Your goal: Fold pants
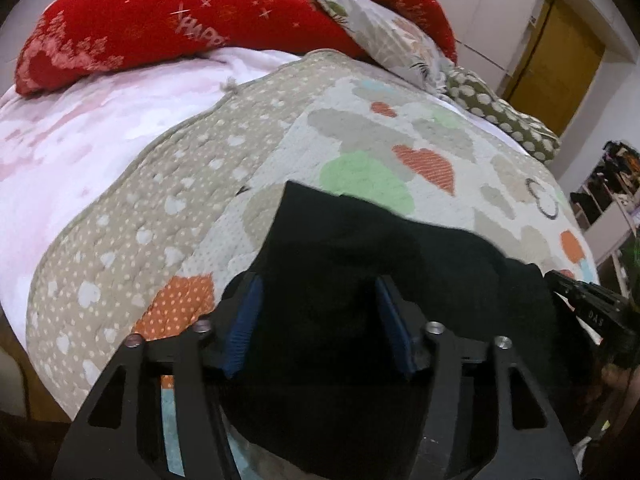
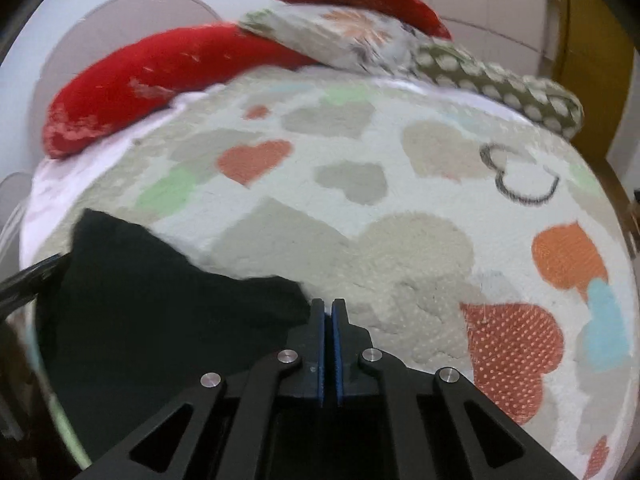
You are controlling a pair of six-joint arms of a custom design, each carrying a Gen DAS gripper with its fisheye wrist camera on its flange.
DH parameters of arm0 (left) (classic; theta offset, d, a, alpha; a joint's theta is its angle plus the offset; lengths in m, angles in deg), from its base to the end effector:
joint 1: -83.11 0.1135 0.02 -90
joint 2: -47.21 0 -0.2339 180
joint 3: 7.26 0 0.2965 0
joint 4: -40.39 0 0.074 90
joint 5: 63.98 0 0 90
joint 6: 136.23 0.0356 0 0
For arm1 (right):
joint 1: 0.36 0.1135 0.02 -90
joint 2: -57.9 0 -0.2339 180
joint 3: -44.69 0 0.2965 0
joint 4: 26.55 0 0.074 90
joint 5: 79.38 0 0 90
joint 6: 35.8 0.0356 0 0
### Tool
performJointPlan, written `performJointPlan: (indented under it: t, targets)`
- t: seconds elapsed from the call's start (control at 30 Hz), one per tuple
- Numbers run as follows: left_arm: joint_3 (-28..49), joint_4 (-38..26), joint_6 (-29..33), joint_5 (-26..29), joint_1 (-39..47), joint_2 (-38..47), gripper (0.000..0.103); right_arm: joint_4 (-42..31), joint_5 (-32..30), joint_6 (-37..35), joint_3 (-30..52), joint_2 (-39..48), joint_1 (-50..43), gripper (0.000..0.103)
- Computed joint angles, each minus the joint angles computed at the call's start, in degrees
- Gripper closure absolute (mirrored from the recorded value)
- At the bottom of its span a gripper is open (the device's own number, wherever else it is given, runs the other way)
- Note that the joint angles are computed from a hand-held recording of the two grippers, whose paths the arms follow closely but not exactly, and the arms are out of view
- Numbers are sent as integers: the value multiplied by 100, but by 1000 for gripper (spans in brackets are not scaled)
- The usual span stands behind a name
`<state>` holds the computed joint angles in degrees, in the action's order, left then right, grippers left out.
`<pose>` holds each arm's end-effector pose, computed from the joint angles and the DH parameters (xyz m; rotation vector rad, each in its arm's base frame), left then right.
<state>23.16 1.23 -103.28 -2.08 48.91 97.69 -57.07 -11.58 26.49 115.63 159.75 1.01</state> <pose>0.1778 -0.1006 0.1017 -0.6443 2.3446 -0.0527 0.3731 0.0224 0.0962 -0.7641 2.4382 0.3395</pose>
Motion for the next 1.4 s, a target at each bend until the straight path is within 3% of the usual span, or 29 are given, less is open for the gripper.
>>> performJointPlan:
  t: [0.13,0.27,0.33,0.4,0.43,0.63,0.7,0.83,0.87,0.9,0.93,1.0,1.07,1.2,1.27,1.33,1.4]
  targets:
    - [5,-168,-37,-32,-15,-128,43,-178,-422,287,293,349,-219,100]
    - [106,-677,-195,-171,-181,-524,43,-602,-1078,285,-75,-450,-985,96]
    - [184,-880,-304,-338,-422,-658,43,-772,-1129,-8,-399,-1003,-1419,84]
    - [291,-987,-405,-466,-692,-717,43,-1120,-1181,-474,-581,-1464,-2149,49]
    - [342,-998,-434,-508,-806,-717,43,-1250,-1230,-707,-640,-1646,-2584,47]
    - [903,-506,-187,-596,-1379,53,43,-1886,-1527,-1573,-210,-1321,-4158,46]
    - [1146,-190,13,-385,-1393,598,43,-2104,-1561,-1675,14,-979,-4296,46]
    - [1509,38,105,-163,-1525,1471,43,-1764,-1566,-1498,52,-456,-4113,46]
    - [1573,45,123,-114,-1537,1626,43,-1756,-1618,-1395,172,-210,-4039,50]
    - [1585,48,137,-78,-1546,1704,43,-1781,-1653,-1396,218,-112,-3986,67]
    - [1588,27,133,-75,-1557,1726,43,-1695,-1644,-1388,163,-127,-3897,72]
    - [1543,-51,101,-116,-1543,1650,43,-1234,-1427,-1411,-217,-526,-3727,81]
    - [1420,-186,9,-203,-1498,1386,43,-1166,-1431,-1365,-222,-682,-3756,84]
    - [986,-505,-320,-479,-1323,570,43,-1073,-1633,-859,138,-452,-3970,85]
    - [795,-738,-502,-497,-1123,308,43,-892,-1445,-716,164,-265,-3890,85]
    - [576,-910,-613,-470,-979,-14,43,-833,-1040,-674,177,-116,-3758,80]
    - [381,-1207,-760,-514,-875,-388,43,-898,-836,-597,186,-134,-3760,65]
